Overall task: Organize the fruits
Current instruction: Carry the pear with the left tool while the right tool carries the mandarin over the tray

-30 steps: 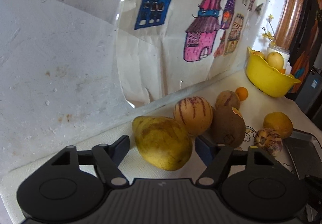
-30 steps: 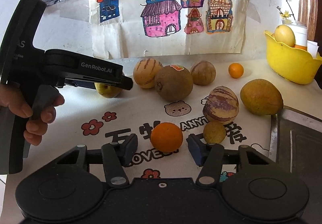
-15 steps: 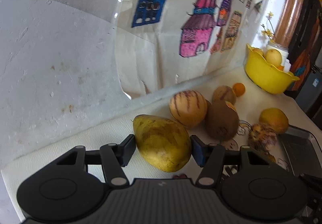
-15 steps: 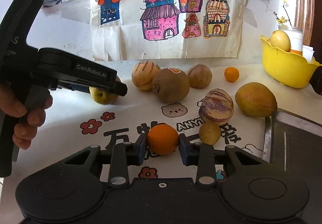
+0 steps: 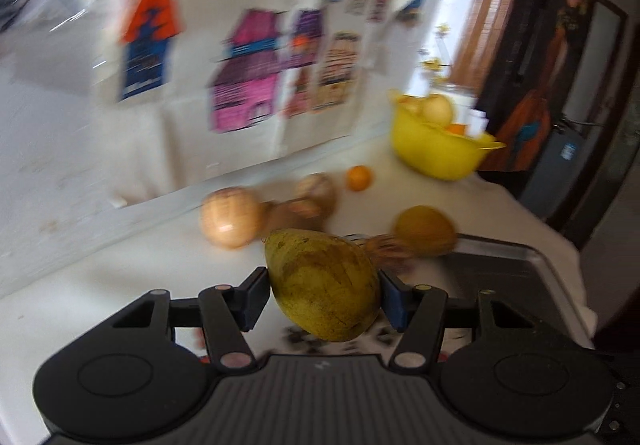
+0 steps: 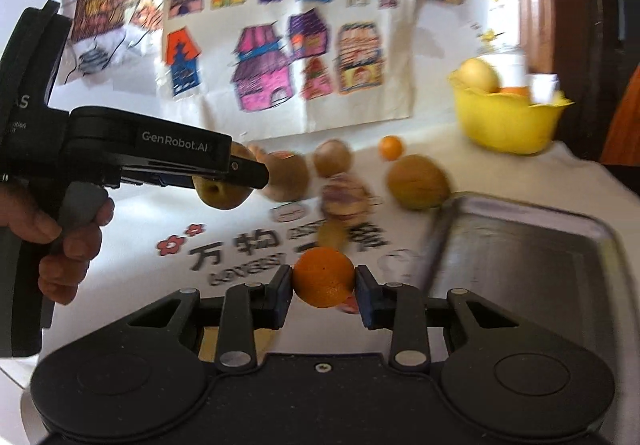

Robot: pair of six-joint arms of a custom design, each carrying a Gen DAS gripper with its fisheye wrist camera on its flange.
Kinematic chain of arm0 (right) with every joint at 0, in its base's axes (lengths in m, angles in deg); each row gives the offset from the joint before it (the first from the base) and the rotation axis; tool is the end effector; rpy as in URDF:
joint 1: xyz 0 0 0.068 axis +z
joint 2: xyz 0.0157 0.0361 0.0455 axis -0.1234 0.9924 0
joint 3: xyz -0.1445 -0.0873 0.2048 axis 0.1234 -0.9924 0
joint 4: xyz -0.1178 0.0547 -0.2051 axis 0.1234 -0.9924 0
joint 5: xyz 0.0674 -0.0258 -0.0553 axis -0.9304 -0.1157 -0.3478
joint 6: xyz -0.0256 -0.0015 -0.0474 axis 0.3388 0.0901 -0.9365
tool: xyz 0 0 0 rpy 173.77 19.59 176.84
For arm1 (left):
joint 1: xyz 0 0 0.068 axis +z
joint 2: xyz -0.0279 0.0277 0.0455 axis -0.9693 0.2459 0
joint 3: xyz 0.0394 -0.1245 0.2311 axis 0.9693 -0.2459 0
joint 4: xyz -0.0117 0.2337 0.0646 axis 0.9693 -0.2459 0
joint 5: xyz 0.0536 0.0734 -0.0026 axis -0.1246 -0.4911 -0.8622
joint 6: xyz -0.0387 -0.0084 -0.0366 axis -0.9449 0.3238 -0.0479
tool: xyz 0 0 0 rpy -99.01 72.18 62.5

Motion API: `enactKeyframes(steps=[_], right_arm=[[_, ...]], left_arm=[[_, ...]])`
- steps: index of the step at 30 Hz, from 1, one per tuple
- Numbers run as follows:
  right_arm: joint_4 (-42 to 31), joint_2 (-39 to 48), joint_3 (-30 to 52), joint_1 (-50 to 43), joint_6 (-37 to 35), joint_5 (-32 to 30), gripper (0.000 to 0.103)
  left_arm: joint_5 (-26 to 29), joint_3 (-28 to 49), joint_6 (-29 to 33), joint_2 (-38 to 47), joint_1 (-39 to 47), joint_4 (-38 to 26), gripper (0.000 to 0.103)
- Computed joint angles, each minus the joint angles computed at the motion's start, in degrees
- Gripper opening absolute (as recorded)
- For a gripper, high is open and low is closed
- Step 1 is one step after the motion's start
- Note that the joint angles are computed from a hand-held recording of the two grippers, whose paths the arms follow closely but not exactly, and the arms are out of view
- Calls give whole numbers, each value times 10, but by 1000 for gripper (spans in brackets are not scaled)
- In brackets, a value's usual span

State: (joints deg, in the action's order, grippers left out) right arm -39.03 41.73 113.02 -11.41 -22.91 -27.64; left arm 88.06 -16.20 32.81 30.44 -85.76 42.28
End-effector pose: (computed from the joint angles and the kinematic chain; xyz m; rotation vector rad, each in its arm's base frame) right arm 0.2840 -0.0035 0.1353 -0.4509 2.1023 0.4105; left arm 0.3264 -0.0597 0.1882 -0.0634 2.1934 -0.3146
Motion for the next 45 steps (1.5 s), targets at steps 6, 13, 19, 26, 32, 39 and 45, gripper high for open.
enactKeyframes(steps=[6, 13, 19, 26, 32, 39, 45], right_arm=[[-46, -22, 14, -110, -81, -44, 36], [-101, 80, 134, -218, -180, -96, 36], [-133, 216, 288, -237, -225, -91, 36], [-183, 316, 425, -232, -215, -111, 36], [-180, 343, 449, -216, -226, -101, 36], [-177, 355, 454, -215, -228, -92, 36], [-173, 358, 454, -213, -223, -88, 36]], left_arm=[[-8, 58, 14, 30, -74, -18, 63], [-8, 151, 38, 106, -139, -31, 63], [-3, 252, 31, 193, -167, -69, 63], [-1, 358, 32, 284, -176, -113, 63], [-4, 394, 35, 321, -177, -122, 63], [-1, 413, 41, 339, -175, -136, 63], [2, 420, 42, 346, -174, -145, 63]])
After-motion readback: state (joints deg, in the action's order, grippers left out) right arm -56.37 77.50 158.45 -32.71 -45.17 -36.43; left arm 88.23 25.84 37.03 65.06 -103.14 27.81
